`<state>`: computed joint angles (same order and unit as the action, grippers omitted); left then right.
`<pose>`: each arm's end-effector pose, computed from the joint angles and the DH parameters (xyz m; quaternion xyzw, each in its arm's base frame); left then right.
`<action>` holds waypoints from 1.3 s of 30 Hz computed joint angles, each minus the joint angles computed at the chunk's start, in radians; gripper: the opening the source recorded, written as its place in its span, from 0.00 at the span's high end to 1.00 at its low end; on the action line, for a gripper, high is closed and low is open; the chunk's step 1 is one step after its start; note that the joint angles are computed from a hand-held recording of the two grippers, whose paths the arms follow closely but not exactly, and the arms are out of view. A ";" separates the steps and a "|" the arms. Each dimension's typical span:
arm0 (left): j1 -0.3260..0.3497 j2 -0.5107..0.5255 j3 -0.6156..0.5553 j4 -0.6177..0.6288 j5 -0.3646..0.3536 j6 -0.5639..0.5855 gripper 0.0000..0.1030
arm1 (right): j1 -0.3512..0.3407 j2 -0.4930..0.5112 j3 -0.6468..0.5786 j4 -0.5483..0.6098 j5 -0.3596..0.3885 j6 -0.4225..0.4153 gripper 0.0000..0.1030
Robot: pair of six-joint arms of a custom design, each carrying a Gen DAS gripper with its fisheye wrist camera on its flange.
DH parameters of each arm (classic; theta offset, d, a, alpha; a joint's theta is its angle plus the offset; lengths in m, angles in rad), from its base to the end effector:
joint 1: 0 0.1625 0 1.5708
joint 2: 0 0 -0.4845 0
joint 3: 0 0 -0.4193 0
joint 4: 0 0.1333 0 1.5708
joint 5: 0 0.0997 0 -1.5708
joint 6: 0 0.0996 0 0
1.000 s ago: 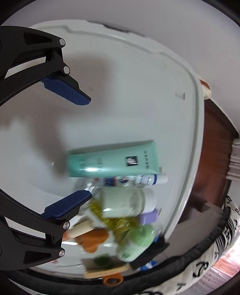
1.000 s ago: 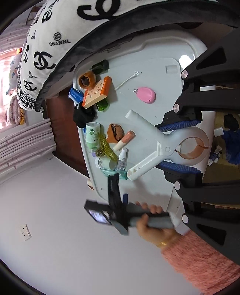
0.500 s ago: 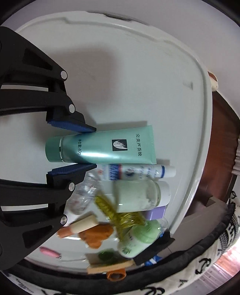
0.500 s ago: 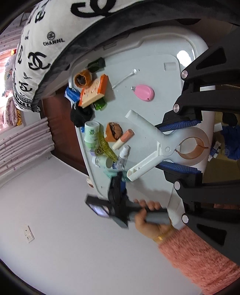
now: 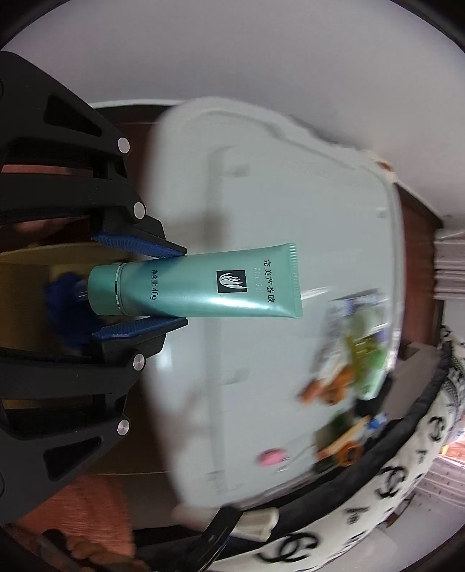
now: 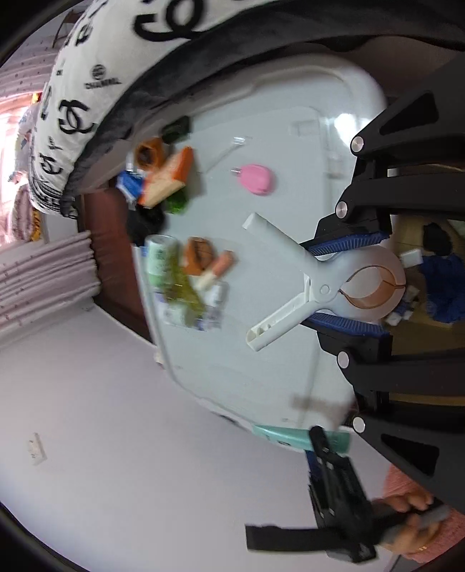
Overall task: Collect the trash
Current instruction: 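Lower both tools over the cardboard box and release the clothespin and green tube, then grasp the clear plastic bottle with the right tool while the left tool grasps the orange lip tube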
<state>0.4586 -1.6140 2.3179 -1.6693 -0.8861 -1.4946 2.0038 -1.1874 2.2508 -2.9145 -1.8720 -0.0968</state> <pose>-0.2151 -0.3251 0.2550 -0.0726 0.9018 -0.2349 0.3555 0.3070 -0.4168 0.1815 0.2361 -0.9503 0.1610 0.1234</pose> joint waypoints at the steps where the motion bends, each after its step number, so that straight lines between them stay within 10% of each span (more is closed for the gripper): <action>1: -0.020 0.000 0.023 -0.015 -0.037 -0.030 0.69 | -0.003 -0.006 0.019 0.023 0.005 0.017 0.68; 13: 0.034 0.143 0.233 -0.429 -0.389 0.022 0.67 | -0.023 0.012 0.137 0.269 -0.113 0.161 0.63; 15: 0.055 0.153 0.220 -0.384 -0.401 -0.001 0.23 | -0.002 0.029 0.137 0.242 -0.189 0.177 0.22; 16: 0.067 0.153 0.224 -0.394 -0.410 0.002 0.14 | 0.008 0.031 0.142 0.203 -0.217 0.174 0.22; 20: 0.076 0.140 0.233 -0.416 -0.407 0.009 0.12 | -0.015 0.012 0.148 0.168 -0.190 0.189 0.17; 28: -0.036 0.019 0.150 -0.172 -0.129 -0.110 0.12 | 0.007 0.001 0.158 -0.043 -0.161 0.103 0.10; 34: 0.062 -0.032 -0.012 0.104 0.159 -0.233 0.12 | 0.073 0.120 -0.007 -0.045 -0.171 -0.083 0.09; 39: 0.087 -0.085 -0.068 0.290 0.216 -0.341 0.12 | 0.083 0.279 -0.208 -0.021 -0.096 -0.170 0.07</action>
